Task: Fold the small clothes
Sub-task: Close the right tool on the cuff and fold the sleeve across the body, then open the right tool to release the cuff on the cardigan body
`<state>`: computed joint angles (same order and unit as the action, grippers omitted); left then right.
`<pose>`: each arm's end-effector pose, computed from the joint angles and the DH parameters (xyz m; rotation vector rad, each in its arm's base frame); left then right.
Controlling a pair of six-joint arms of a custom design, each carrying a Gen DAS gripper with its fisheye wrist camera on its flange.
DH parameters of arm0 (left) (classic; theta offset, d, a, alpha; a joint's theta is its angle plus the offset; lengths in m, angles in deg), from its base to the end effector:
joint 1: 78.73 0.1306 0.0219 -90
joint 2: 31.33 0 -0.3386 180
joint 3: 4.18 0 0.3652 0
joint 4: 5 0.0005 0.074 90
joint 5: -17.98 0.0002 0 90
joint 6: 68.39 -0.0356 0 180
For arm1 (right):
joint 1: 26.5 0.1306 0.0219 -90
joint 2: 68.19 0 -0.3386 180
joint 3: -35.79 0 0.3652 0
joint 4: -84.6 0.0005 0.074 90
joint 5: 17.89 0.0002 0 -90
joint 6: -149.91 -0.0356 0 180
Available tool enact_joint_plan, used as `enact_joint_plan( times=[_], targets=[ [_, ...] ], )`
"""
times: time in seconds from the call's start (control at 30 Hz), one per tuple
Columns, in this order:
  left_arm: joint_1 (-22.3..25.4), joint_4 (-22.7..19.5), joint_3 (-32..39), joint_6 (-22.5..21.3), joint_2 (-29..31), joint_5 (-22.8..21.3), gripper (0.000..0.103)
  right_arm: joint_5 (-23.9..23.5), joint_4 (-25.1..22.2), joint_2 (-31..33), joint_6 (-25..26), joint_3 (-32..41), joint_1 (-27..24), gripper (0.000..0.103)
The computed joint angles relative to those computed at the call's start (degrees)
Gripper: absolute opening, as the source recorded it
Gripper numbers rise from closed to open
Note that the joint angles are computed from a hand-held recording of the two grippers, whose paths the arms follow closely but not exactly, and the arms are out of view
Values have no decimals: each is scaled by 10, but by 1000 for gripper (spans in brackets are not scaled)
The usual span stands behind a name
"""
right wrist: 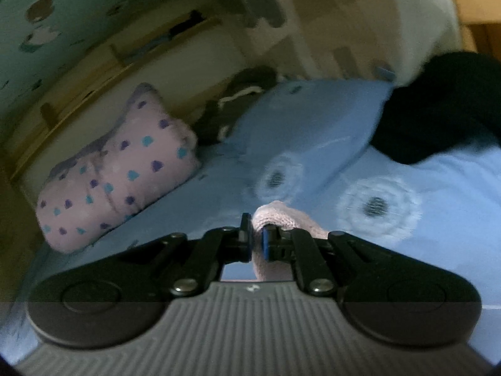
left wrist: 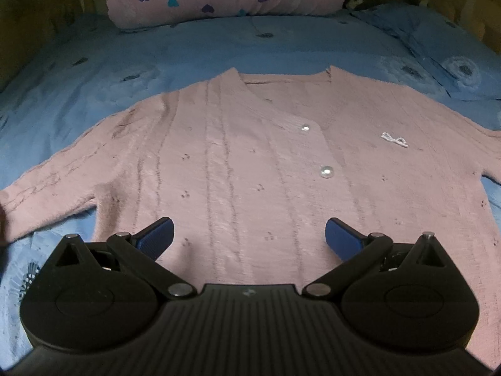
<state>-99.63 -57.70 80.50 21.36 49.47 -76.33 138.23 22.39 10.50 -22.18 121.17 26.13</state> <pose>0.3783 -0.1421 0.4070 0.4106 2.3859 -0.0734 0.2497 0.2725 0.4322 0.8425 1.7159 0.0672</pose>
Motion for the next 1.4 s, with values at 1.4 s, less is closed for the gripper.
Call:
enact_joint_plan(
  times=[1.4],
  targets=[
    [73,47,-40,-18,6,13,103,-356,162,457,282,423,7,18]
  ],
)
